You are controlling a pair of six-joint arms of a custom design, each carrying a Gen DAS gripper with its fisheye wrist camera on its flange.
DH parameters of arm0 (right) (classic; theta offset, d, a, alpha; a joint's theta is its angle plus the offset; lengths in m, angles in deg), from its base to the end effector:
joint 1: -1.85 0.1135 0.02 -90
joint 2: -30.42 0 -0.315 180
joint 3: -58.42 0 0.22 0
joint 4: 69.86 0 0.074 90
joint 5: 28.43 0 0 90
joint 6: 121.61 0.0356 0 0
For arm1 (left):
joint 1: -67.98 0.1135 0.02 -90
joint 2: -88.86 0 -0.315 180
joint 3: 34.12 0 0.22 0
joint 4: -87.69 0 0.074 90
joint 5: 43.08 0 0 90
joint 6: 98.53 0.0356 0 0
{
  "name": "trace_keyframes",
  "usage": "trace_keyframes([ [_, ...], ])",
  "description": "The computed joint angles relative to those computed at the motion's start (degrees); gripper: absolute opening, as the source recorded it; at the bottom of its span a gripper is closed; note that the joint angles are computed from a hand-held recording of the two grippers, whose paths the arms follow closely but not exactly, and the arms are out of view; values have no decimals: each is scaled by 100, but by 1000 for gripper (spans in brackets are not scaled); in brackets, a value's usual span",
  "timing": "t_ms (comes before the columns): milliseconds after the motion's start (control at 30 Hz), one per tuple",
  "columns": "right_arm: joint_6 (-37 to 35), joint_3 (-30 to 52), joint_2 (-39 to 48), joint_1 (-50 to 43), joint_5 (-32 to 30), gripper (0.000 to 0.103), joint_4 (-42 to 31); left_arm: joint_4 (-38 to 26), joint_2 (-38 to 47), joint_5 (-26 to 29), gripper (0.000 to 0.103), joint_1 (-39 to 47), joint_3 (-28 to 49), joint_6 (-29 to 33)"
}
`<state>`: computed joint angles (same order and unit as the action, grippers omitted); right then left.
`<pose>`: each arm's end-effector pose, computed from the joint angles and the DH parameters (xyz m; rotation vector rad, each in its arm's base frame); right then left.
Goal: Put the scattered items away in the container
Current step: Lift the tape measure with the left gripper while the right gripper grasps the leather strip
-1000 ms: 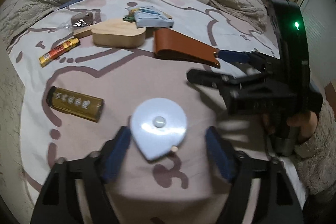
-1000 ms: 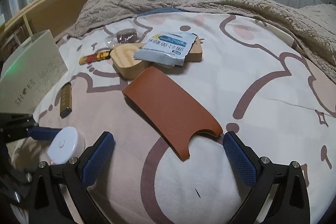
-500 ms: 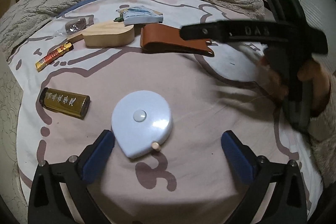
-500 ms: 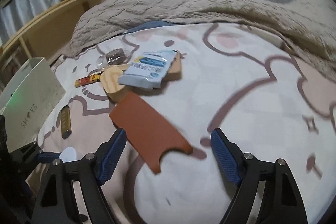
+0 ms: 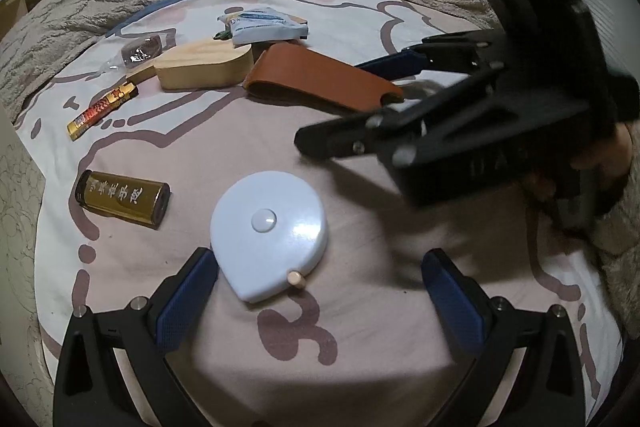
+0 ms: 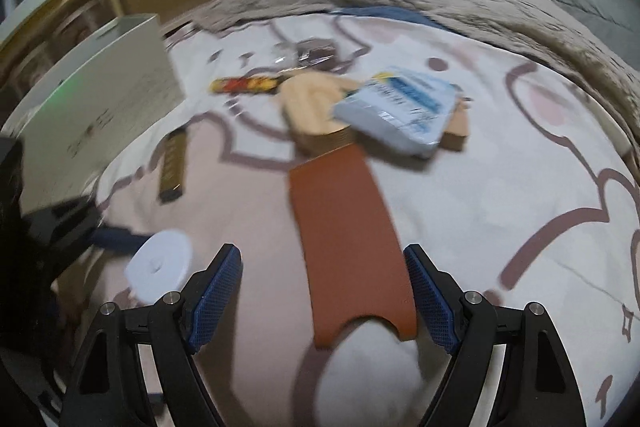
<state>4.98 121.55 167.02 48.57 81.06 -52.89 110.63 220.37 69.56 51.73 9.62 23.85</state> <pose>0.2629 0.2618 0.0293 -0.0913 2.4822 0.1779 0.2676 -0.0923 0.0328 1.1861 2.3405 -0.4374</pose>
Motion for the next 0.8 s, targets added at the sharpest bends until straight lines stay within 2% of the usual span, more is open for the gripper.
trace_keyframes([
  [100, 152, 292, 65, 98, 332, 81, -420, -292, -52, 132, 103, 75, 124, 13],
  [167, 264, 450, 96, 82, 527, 71, -633, -409, -78, 225, 102, 123, 173, -20],
  [300, 390, 648, 180, 2, 673, 61, -793, -394, -100, 283, 99, 155, 180, -151],
  [433, 411, 520, 253, -45, 586, 61, -475, -322, -112, 413, 84, 303, 194, -309],
  [567, 406, 671, 311, -34, 608, 62, -653, -339, -135, 498, 66, 446, 260, -506],
  [800, 464, 744, 362, 71, 861, 60, -754, -150, -137, 455, 57, 431, 203, -617],
])
